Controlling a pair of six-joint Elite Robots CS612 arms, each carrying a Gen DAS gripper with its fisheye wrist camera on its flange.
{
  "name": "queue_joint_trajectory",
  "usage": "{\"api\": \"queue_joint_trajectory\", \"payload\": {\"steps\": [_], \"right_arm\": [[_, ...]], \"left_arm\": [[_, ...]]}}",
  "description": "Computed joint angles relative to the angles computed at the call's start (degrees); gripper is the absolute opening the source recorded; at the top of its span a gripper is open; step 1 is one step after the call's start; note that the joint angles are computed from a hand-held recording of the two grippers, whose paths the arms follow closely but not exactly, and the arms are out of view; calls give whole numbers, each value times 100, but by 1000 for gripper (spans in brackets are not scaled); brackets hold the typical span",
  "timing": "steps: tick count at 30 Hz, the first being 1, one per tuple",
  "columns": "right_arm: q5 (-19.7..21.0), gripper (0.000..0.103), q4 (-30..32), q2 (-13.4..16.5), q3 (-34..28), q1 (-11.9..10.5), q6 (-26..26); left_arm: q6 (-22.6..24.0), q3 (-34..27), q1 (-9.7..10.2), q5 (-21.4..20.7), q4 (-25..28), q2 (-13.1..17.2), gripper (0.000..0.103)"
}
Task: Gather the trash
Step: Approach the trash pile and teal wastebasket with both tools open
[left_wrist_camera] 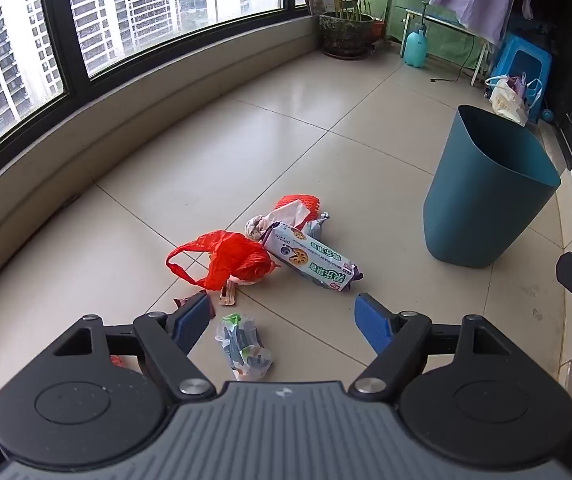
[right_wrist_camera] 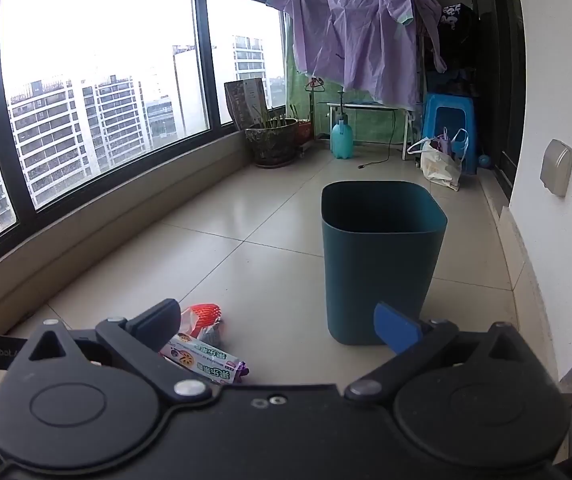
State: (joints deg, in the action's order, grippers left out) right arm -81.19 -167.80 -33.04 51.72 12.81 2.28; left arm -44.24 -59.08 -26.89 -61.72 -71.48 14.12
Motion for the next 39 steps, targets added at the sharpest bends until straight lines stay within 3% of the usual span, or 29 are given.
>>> {"api": "queue_joint_trajectory", "payload": {"steps": [17, 20, 39], "right_arm": [[372, 102, 549, 1, -117, 14, -269], [613, 100, 799, -3, -156, -6, -299], [841, 100, 747, -13, -122, -5, -528]], "left_arm": [[406, -64, -33, 3, -263, 68, 79], [467, -49, -40, -13, -280, 70, 79], [614, -58, -52, -44, -328, 93, 79]]}}
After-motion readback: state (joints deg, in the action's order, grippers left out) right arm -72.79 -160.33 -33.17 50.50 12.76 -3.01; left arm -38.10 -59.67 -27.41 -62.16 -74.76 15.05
